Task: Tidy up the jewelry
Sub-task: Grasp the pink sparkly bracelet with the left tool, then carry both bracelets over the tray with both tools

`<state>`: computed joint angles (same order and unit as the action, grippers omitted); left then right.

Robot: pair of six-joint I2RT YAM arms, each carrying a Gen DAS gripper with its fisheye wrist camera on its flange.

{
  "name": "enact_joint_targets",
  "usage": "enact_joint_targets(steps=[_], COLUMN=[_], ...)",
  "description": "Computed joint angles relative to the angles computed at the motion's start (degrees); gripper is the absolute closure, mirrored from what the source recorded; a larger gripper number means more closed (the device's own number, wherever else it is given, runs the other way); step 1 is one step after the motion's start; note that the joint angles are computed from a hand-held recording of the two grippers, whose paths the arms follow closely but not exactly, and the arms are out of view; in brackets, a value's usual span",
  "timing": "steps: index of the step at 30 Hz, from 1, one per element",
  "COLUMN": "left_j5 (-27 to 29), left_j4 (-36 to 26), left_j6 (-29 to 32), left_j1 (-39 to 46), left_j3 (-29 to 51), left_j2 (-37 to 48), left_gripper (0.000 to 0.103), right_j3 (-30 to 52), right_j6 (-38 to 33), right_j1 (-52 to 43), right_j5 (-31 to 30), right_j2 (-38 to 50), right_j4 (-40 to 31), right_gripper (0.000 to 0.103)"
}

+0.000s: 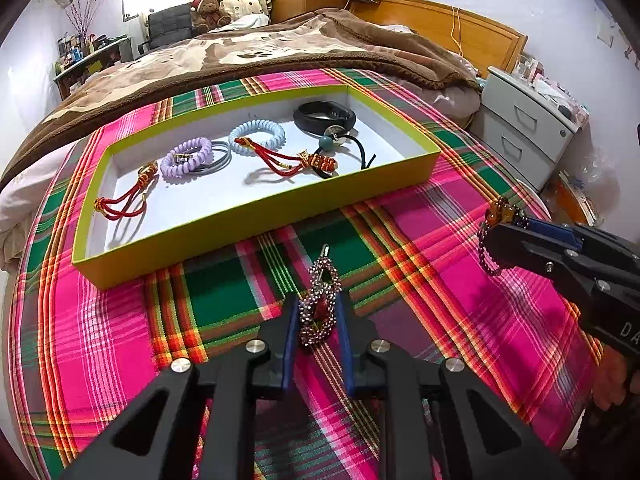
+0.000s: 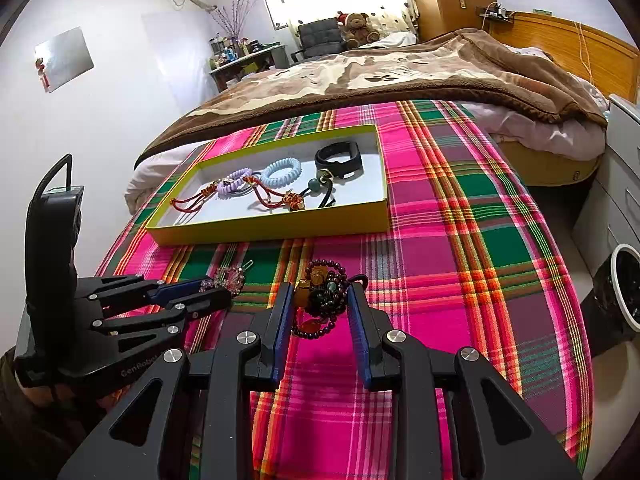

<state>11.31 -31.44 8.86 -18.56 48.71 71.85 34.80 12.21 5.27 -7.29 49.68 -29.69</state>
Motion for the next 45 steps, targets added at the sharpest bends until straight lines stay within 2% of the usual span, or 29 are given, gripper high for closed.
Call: enact_joint_targets(steps=[4, 16, 26, 35, 45], left_j5=[1.29, 5.54, 7.60, 9.32, 9.04], left_j4=[0.00, -0.66, -1.73, -1.26, 0.63], left_j6=[-0.14, -0.27, 0.72, 0.94, -0.43], left_j1=[1.04, 6.57, 11.28, 15.72, 15.51], left_j3=[0.03, 1.20, 6.13, 13.36, 17.15], left_j2=[-0.72, -2.35, -1.01, 6.11, 13.06], left_gripper=[0.095, 0.096, 0.096, 0.096, 0.096], right_j3=[-0.15, 0.89, 5.09, 11.89, 19.96], right_j6=[-0.23, -0.47, -1.59, -4.72, -8.89], right_j1=[-0.16, -0.22, 0.08, -1.70, -3.85], right_j5=[-0.24, -0.13, 0.17, -0.41, -1.71], right_j2=[-0.12, 0.13, 3.73, 12.96, 25.95], right_j4=[0.20, 0.22, 1.28, 4.85, 7.56], right_gripper=[0.075, 0.075, 0.075, 0.075, 0.075])
